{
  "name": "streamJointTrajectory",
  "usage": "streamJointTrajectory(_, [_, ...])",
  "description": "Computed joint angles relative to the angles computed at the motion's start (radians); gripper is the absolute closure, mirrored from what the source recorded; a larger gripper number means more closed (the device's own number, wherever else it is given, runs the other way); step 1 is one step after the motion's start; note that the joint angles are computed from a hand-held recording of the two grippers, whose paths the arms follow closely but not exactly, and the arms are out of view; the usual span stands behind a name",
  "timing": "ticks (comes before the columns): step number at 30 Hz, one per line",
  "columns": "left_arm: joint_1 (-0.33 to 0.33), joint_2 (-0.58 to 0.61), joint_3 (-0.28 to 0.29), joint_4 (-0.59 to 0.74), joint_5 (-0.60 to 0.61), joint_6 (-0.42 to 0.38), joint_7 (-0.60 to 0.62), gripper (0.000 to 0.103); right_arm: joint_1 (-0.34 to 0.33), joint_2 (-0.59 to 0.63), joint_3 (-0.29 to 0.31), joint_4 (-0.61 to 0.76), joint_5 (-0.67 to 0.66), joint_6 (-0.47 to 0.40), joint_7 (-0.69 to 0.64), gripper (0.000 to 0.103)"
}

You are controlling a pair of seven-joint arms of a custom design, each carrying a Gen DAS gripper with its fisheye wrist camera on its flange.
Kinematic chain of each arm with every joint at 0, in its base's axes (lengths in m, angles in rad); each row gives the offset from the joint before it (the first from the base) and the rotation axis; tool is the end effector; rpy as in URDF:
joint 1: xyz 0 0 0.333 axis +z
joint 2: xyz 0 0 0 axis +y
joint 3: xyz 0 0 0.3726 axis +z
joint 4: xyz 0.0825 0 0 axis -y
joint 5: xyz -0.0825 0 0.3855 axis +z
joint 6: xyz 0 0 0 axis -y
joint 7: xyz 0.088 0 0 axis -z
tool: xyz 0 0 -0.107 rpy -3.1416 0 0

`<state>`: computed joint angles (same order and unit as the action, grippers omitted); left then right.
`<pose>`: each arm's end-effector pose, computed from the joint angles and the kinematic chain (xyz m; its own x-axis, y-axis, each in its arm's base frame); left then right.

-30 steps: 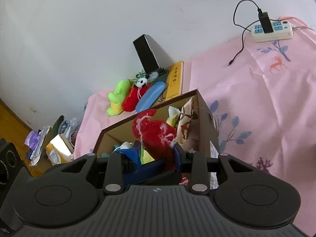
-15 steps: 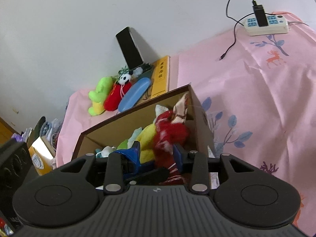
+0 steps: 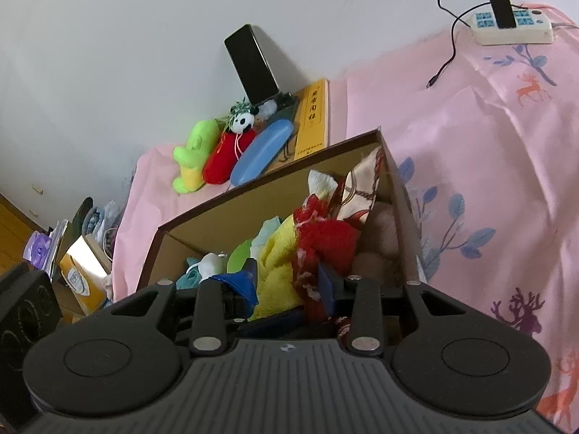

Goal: Organize soft objects
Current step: 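Open the right tool to release the red cloth in the box, then withdraw the right tool and move it to the rolled sock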

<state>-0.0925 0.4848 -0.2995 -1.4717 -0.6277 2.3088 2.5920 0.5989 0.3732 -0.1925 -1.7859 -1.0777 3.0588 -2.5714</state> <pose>0.7089 -0.2536 0.5031 -0.8649 -0.4674 0.1831 -0.4618 0.5980 -0.6551 0.6013 0.3549 0.4716 -0.2752 -0.7035 -0.6553 -0.5525 0.6735 -0.4910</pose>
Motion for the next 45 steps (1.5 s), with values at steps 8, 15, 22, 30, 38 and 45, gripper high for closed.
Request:
streamJointTrajectory(8, [0.002,-0.058,0.002,-0.064,-0.030,0.058,-0.024,0.088,0.042,-0.050,-0.042,-0.025,-0.169,-0.026,0.157,0.083])
streamJointTrajectory(15, [-0.026,-0.128,0.028,-0.150,-0.003,0.163,-0.087,0.060,0.014,-0.116,0.029,-0.078,-0.250,-0.134,0.204,0.083])
streamJointTrajectory(22, [-0.060,-0.175,0.048,-0.208,0.072,0.230,-0.216,0.056,-0.039,-0.168,0.123,-0.131,-0.264,-0.230,0.161,0.083])
streamJointTrajectory(30, [-0.100,-0.239,0.058,-0.307,0.167,0.347,-0.340,0.050,-0.107,-0.223,0.226,-0.198,-0.245,-0.301,0.107,0.083])
streamJointTrajectory(38, [-0.152,-0.286,0.077,-0.383,0.309,0.432,-0.509,0.045,-0.139,-0.280,0.274,-0.269,-0.221,-0.352,0.080,0.083])
streamJointTrajectory(45, [-0.182,-0.311,0.076,-0.425,0.410,0.455,-0.620,0.043,-0.158,-0.324,0.296,-0.330,-0.205,-0.355,0.077,0.083])
